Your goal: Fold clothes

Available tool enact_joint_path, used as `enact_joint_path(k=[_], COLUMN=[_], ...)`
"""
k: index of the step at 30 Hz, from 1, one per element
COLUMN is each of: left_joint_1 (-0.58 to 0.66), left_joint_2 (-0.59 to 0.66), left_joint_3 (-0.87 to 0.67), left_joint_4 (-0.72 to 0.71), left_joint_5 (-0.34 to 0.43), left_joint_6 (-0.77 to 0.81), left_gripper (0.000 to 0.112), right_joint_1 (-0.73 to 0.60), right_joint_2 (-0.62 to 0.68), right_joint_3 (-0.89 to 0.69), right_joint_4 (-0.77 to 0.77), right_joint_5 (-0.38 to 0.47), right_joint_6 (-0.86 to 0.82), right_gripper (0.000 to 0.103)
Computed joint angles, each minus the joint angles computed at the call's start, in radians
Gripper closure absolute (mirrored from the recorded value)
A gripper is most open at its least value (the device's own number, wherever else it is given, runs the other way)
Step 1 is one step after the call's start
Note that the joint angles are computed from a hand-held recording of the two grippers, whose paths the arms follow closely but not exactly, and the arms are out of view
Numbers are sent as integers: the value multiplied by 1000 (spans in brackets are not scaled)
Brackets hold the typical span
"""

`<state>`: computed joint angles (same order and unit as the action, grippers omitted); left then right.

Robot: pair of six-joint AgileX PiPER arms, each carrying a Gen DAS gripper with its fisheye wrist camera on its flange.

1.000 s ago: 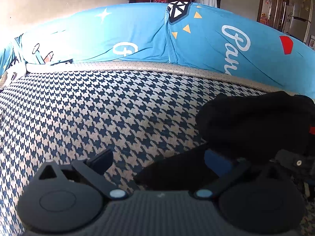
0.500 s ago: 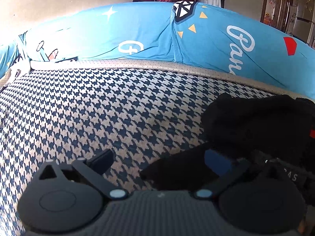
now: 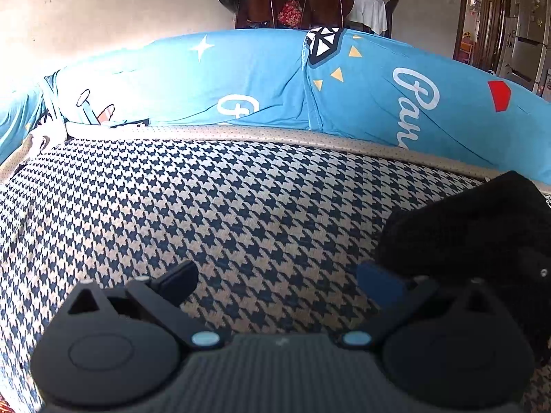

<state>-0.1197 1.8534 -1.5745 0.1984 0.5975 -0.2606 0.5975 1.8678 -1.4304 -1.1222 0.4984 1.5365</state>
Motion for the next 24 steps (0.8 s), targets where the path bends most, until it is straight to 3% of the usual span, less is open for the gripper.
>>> enact_joint_path(k=[8, 12, 17, 20, 24], left_joint_1=[-23, -54, -88, -97, -96], left_joint_2=[-32, -39, -46, -55, -69], left_joint_3=[31, 52, 77, 88, 98], left_joint_4=[-8, 12, 9, -17, -101], left_joint_5=[-17, -31, -52, -66, -76], left_joint_6=[12, 4, 16, 46, 129], left_gripper=[9, 9, 9, 9, 9], right_joint_1=[50, 31, -60, -64, -88], right_joint_2=[-233, -329, -409, -453, -499], right_joint_3=[242, 345, 433, 468, 484], right_joint_4=[-180, -104, 85, 11, -2], right_joint_5=[106, 71, -53, -34, -30], right_joint_6=[199, 177, 114, 186, 154], right_gripper=[92, 89, 69, 56, 48])
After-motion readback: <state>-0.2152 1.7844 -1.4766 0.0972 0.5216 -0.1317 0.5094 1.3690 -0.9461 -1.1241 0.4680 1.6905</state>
